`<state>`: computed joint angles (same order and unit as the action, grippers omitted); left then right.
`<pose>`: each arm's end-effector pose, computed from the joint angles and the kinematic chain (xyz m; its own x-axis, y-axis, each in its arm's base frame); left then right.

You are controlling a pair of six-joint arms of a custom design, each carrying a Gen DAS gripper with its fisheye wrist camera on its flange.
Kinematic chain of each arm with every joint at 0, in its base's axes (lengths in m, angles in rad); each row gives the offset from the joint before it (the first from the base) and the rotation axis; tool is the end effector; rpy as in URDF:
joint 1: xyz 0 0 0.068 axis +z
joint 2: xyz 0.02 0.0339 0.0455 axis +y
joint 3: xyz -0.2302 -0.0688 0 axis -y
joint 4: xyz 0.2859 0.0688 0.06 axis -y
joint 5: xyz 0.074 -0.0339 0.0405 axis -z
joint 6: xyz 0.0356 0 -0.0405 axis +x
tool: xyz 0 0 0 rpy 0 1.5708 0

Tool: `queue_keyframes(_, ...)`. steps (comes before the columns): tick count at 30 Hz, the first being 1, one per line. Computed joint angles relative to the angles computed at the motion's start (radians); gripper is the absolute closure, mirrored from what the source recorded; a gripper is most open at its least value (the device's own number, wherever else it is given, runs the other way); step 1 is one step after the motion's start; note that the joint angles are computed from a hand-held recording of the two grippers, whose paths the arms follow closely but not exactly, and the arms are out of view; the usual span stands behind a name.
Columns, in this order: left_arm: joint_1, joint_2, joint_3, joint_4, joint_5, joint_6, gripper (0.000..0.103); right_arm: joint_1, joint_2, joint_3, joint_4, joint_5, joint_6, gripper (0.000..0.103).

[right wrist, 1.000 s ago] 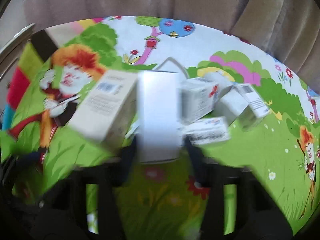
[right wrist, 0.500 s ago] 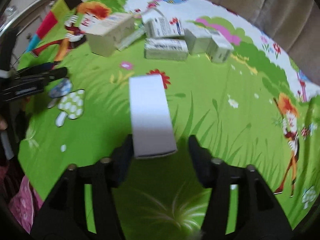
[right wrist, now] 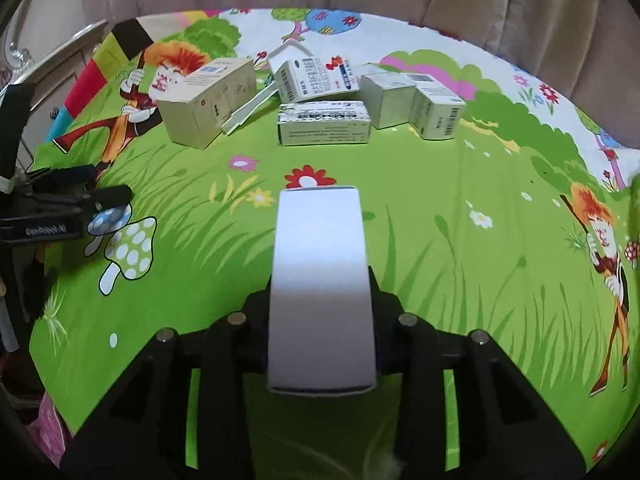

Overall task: Organize rigid objects
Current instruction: 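Grasp the beige barcode box with the left gripper while the right holds the white box, then carry the beige box with the left gripper while the right carries the white box to the storage box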

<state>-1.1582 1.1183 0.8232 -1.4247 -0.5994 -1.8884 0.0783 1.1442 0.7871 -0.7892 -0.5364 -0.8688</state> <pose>0.0966 -0.1706 0.1925 -0.6266 -0.5246 -0.5764 -0.6234 0.7812 -0.0332 0.2545 0.0382 0.1840 -0.3751 -0.6878 -0.6215 -0.8726 0.4883 -0.0138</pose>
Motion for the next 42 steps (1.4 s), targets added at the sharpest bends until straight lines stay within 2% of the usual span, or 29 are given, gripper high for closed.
queue_keyframes(5,0.137,-0.097,-0.004,0.189,-0.065,0.167,0.009,-0.008,-0.038,-0.032,0.029,-0.014,0.009,0.063)
queue_keyframes(9,0.35,-0.058,0.046,0.281,-0.082,0.367,0.009,-0.006,-0.037,-0.031,0.033,-0.014,0.013,0.063)
queue_keyframes(11,0.437,-0.023,0.063,0.305,-0.082,0.427,0.009,-0.006,-0.029,-0.026,0.03,-0.018,0.015,0.063)
queue_keyframes(12,0.479,-0.01,0.06,0.323,-0.063,0.459,0.012,-0.006,-0.027,-0.026,0.03,-0.02,0.015,0.063)
queue_keyframes(13,0.511,-0.006,0.052,0.339,-0.037,0.484,0.033,-0.007,-0.024,-0.025,0.028,-0.022,0.015,0.063)
queue_keyframes(14,0.543,-0.011,0.029,0.368,0.012,0.523,0.047,-0.009,-0.021,-0.022,0.027,-0.024,0.015,0.063)
queue_keyframes(15,0.551,-0.026,0.005,0.388,0.048,0.544,0.049,-0.01,-0.017,-0.019,0.025,-0.027,0.014,0.063)
queue_keyframes(17,0.488,-0.05,-0.016,0.36,0.017,0.508,0.05,-0.013,-0.008,-0.013,0.021,-0.033,0.013,0.062)
queue_keyframes(19,0.369,-0.093,-0.032,0.295,-0.013,0.413,0.05,-0.013,-0.004,-0.01,0.019,-0.036,0.015,0.062)
queue_keyframes(21,0.188,-0.086,-0.01,0.17,-0.057,0.213,0.05,-0.013,-0.003,-0.01,0.019,-0.036,0.017,0.062)
queue_keyframes(24,-0.034,-0.027,0.021,0.044,-0.06,-0.03,0.05,-0.012,-0.004,-0.01,0.018,-0.036,0.017,0.062)
queue_keyframes(25,-0.093,0.002,0.03,0.012,-0.051,-0.1,0.05,-0.012,-0.005,-0.01,0.02,-0.034,0.017,0.062)
queue_keyframes(28,-0.186,0.066,0.049,-0.045,-0.047,-0.214,0.049,-0.01,-0.007,-0.013,0.024,-0.031,0.02,0.062)
queue_keyframes(30,-0.182,0.071,0.039,-0.056,-0.056,-0.224,0.047,-0.009,-0.008,-0.014,0.026,-0.03,0.021,0.062)
queue_keyframes(34,-0.126,0.09,0.049,-0.031,-0.051,-0.151,0.035,-0.008,-0.012,-0.016,0.025,-0.029,0.022,0.062)
queue_keyframes(38,-0.12,0.116,0.061,-0.041,-0.04,-0.153,0.035,-0.007,-0.012,-0.016,0.027,-0.028,0.024,0.062)
queue_keyframes(41,-0.112,0.135,0.071,-0.052,-0.036,-0.153,0.04,-0.008,-0.012,-0.017,0.028,-0.028,0.022,0.062)
queue_keyframes(42,-0.114,0.14,0.074,-0.062,-0.038,-0.169,0.051,-0.008,-0.012,-0.017,0.028,-0.028,0.022,0.062)
